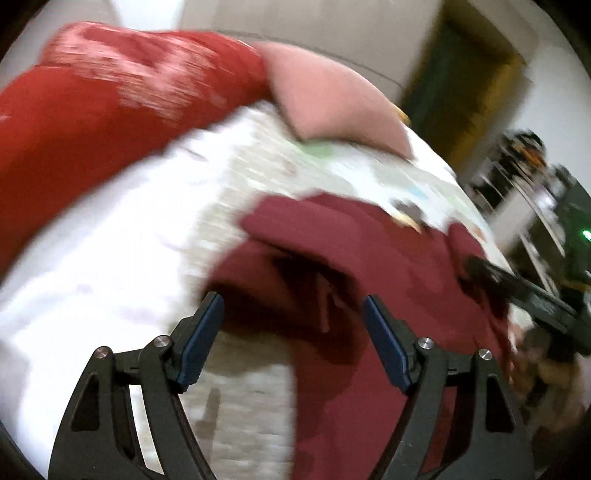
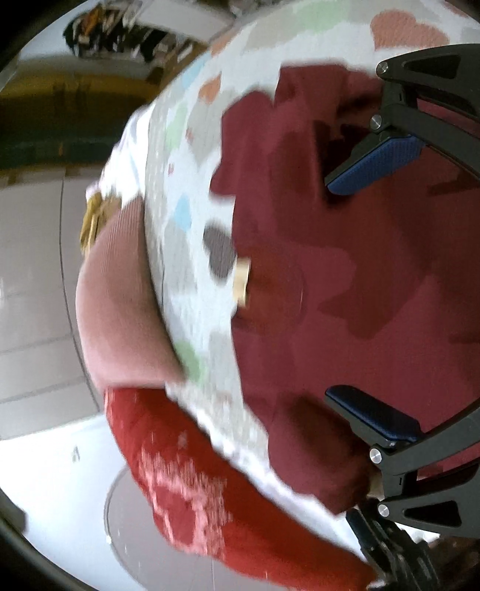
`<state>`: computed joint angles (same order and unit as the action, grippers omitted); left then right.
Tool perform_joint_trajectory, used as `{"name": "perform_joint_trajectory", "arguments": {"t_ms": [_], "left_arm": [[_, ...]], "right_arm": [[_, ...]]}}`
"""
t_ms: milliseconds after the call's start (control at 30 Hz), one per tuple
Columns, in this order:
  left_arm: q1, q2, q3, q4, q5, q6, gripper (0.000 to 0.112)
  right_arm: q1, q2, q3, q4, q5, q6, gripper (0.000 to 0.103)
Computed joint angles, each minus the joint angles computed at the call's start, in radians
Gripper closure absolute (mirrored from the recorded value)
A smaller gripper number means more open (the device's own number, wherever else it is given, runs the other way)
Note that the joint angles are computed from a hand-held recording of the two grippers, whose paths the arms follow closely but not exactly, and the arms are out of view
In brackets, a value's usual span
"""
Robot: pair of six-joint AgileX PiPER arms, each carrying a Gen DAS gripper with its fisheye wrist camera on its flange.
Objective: Fold small clothes
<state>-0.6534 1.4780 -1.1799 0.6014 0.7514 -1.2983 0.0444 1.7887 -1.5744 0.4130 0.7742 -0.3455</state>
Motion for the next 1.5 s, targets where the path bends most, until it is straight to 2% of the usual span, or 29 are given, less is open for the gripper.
{"name": "perform_joint_trajectory", "arguments": {"t_ms": [100,233,300,400,433,467,533,567,633,700,867,1000,1067,1100,1200,1433,1500], "left_arm": [[0.007,-0.031,0.077,0.152,0.036,-0.195,0.034],[0.056,-0.019,0.137,0.173,0.005,-0.226,0.034],[0.082,-0.017,0.17,0.163,-0.035,-0.229,0.034],[0.118,-0.03,0.213,0.16,-0.105,-0.251,0.036],[0.13,-0.026,0.217,0.151,-0.115,-0.246,0.036],[0.154,-0.033,0.235,0.129,-0.164,-0.233,0.035],[0.172,-0.046,0.252,0.112,-0.198,-0.232,0.036],[0.173,-0.045,0.248,0.115,-0.203,-0.234,0.036],[0.156,-0.04,0.238,0.149,-0.187,-0.259,0.036],[0.136,-0.038,0.237,0.192,-0.181,-0.291,0.036],[0.101,-0.028,0.236,0.275,-0.235,-0.338,0.035],[0.068,0.029,0.177,0.245,-0.22,-0.248,0.035],[0.058,0.047,0.158,0.205,-0.243,-0.178,0.035],[0.051,0.051,0.153,0.2,-0.249,-0.16,0.035],[0.011,0.062,0.132,0.223,-0.218,-0.13,0.035],[0.011,0.053,0.144,0.226,-0.253,-0.115,0.035],[0.028,0.06,0.143,0.182,-0.27,-0.079,0.035]], "right_arm": [[0.066,0.024,-0.052,0.068,0.065,-0.054,0.0],[0.192,0.076,-0.158,0.039,0.103,-0.068,0.0],[0.259,0.118,-0.223,-0.027,0.115,-0.071,0.0],[0.365,0.194,-0.3,-0.22,0.114,-0.025,0.003],[0.395,0.223,-0.322,-0.282,0.118,-0.021,0.013],[0.41,0.25,-0.343,-0.318,0.129,-0.022,0.02],[0.429,0.294,-0.387,-0.388,0.176,-0.014,0.041],[0.422,0.278,-0.357,-0.382,0.155,-0.028,0.047],[0.393,0.244,-0.308,-0.339,0.097,-0.055,0.077],[0.35,0.217,-0.301,-0.274,0.069,-0.064,0.087],[0.207,0.099,-0.2,-0.163,-0.042,-0.092,0.089],[0.085,0.007,-0.032,-0.098,-0.139,-0.105,0.089],[0.028,0.005,0.023,-0.034,-0.132,-0.148,0.089],[0.003,0.028,0.027,-0.035,-0.103,-0.14,0.089],[-0.039,0.073,0.041,-0.018,-0.065,-0.152,0.094],[-0.099,0.001,0.136,0.082,-0.143,-0.221,0.096],[-0.109,0.02,0.122,0.061,-0.127,-0.214,0.096]]}}
